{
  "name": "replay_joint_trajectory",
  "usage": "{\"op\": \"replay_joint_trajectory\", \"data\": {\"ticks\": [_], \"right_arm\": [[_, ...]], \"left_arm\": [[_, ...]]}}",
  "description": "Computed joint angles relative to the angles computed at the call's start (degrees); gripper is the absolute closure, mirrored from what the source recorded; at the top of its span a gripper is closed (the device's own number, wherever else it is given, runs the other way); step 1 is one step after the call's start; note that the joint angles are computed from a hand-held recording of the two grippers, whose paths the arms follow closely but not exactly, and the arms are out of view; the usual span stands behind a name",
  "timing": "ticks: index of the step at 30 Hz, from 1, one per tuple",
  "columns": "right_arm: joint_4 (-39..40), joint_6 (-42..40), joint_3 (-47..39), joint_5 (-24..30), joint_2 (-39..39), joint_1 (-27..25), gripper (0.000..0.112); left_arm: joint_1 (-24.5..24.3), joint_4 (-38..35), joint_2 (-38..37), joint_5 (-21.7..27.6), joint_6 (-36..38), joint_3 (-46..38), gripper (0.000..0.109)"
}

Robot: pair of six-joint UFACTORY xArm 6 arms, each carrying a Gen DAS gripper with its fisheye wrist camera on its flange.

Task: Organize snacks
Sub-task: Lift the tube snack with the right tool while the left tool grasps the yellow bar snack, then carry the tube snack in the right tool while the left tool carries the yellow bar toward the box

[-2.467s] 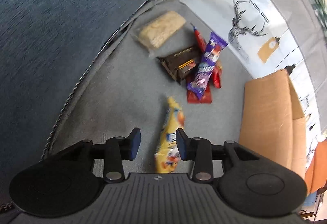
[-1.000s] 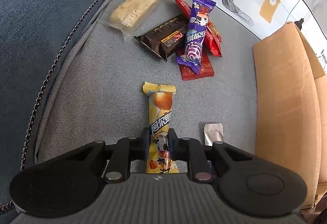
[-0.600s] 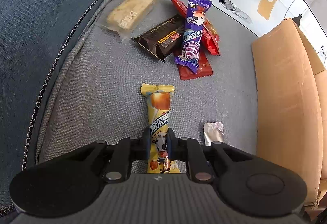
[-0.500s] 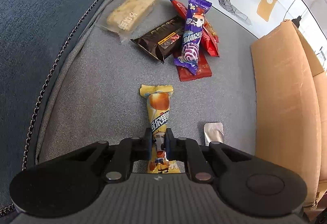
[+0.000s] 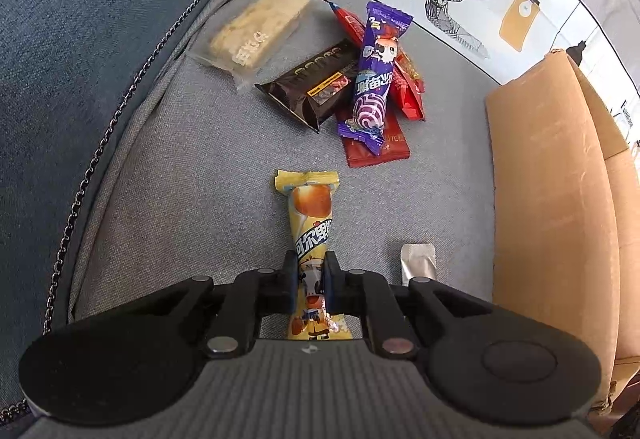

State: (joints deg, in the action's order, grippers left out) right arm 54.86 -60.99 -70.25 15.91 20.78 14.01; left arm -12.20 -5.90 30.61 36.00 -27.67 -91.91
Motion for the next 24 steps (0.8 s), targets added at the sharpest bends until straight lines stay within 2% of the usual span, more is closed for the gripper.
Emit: {"op": "replay_joint_trajectory", "data": {"ticks": [4,11,17,22,23,24], "right_arm": [[1.47,-1.30,0.02,-0.64,-0.06,0.29,0.085],[8.16,-8.40,1.25,-2.20,-1.64,0.82,0.085],[15.78,-16.09,2.89,-4.04,-3.90,1.26,0.086],[23.39,-24.05,4.74,-4.39,-7.22,1.17,0.087],[24.23,-24.65,4.91,-4.13,-7.94,0.96,0.088],[24.42,-24.63,4.96,-3.96,-8.60,0.76,0.095]], "left_arm": [[-0.01,-0.05,-0.30,-0.81,-0.05,0.30,0.096],[-0.47,0.20,-1.88,-3.55,0.00,2.20,0.096],[-0.63,4.53,-5.37,-9.63,-2.97,6.96,0.096],[-0.50,3.69,-7.63,-14.82,-2.14,10.30,0.096],[-0.44,3.04,-7.85,-15.47,-1.63,10.51,0.096],[-0.45,2.58,-8.01,-16.19,-1.38,10.74,0.096]]}}
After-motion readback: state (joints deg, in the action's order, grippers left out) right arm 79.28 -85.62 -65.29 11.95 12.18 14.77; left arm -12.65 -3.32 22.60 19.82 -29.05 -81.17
